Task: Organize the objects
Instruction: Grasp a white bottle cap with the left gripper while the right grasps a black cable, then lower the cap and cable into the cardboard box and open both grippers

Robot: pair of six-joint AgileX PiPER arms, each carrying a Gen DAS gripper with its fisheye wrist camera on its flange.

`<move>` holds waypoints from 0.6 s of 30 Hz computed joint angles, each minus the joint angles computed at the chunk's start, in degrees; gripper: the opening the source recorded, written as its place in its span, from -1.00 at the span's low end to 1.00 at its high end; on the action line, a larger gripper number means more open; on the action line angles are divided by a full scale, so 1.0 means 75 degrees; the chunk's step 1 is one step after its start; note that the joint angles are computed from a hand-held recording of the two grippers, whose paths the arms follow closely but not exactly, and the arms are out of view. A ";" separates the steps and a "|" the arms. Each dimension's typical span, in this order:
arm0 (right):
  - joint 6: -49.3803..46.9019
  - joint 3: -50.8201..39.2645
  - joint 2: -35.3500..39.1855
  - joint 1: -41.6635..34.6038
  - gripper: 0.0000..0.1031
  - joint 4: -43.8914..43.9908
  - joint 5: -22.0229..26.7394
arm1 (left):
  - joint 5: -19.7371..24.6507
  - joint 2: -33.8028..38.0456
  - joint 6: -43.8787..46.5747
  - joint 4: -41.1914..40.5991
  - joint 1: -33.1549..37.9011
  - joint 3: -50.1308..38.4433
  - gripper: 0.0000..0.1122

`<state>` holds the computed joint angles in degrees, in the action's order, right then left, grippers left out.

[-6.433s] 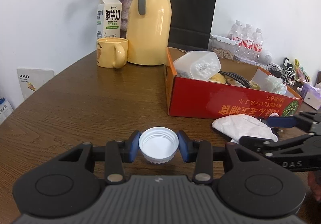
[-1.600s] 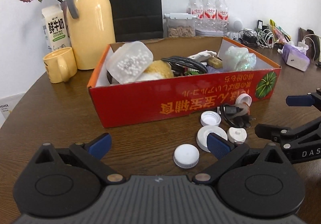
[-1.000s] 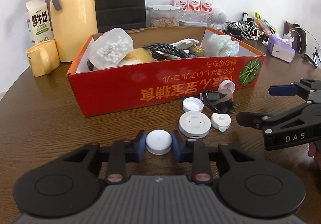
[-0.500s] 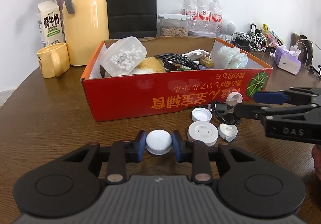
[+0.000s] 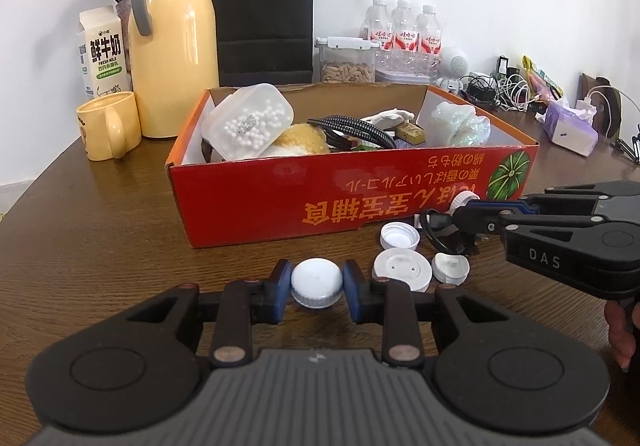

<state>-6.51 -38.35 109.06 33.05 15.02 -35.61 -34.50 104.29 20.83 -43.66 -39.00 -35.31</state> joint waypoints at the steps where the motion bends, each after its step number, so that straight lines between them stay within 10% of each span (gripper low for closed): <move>1: -0.0038 0.0034 0.0004 0.0025 -0.86 0.0051 -0.0086 | -0.0017 -0.0004 -0.0021 0.0015 -0.0006 0.0008 -0.48; 18: 0.0366 0.0829 -0.0520 0.0150 -0.88 0.0028 -0.1440 | 0.0031 -0.0310 -0.0231 0.0341 0.0044 0.0071 -0.48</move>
<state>-3.77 -32.13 105.16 34.18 15.23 -46.40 -34.26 101.96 19.10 -41.10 -38.67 -34.78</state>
